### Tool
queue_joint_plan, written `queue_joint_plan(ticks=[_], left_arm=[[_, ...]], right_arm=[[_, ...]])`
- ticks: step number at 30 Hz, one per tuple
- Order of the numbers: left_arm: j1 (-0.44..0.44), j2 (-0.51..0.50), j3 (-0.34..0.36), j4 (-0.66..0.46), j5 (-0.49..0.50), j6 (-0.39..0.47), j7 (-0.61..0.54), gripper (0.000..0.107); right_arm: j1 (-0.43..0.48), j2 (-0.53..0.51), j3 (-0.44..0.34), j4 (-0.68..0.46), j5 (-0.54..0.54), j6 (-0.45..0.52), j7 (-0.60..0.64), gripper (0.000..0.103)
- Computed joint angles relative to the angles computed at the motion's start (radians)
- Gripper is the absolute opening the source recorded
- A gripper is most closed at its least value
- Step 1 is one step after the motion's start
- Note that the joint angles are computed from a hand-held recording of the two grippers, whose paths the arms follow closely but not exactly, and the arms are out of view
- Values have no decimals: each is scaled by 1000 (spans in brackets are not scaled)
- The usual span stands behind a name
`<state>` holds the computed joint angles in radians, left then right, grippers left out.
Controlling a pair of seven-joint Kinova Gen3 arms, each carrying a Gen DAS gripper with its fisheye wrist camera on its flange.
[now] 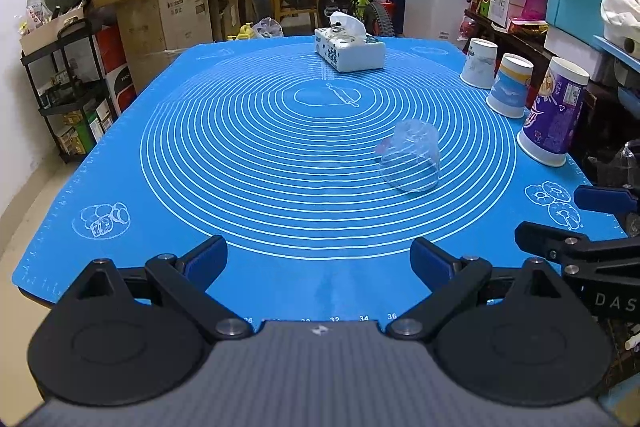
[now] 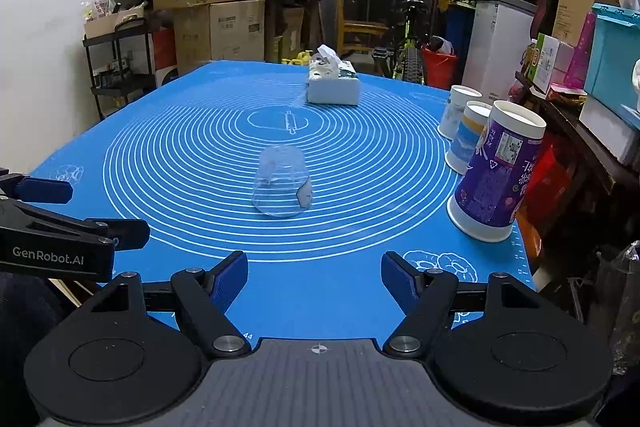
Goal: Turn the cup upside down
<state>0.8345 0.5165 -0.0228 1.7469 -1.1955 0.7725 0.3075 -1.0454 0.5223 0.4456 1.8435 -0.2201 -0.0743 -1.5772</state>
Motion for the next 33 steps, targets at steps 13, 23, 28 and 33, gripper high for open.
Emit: queue_joint_plan(ticks=[13, 23, 28, 33], left_arm=[[-3, -1, 1, -2, 10, 3, -6, 97], [-1, 1, 1, -4, 10, 10, -12, 97], [0, 2, 1, -6, 11, 11, -16, 97], [5, 3, 2, -9, 10, 16, -17, 97]], right_arm=[[-44, 2, 46, 10, -28, -10, 17, 78], [-45, 1, 49, 5, -23, 7, 11, 78], [-33, 4, 40, 1, -7, 16, -5, 78], [-33, 4, 40, 1, 6, 16, -17, 78]])
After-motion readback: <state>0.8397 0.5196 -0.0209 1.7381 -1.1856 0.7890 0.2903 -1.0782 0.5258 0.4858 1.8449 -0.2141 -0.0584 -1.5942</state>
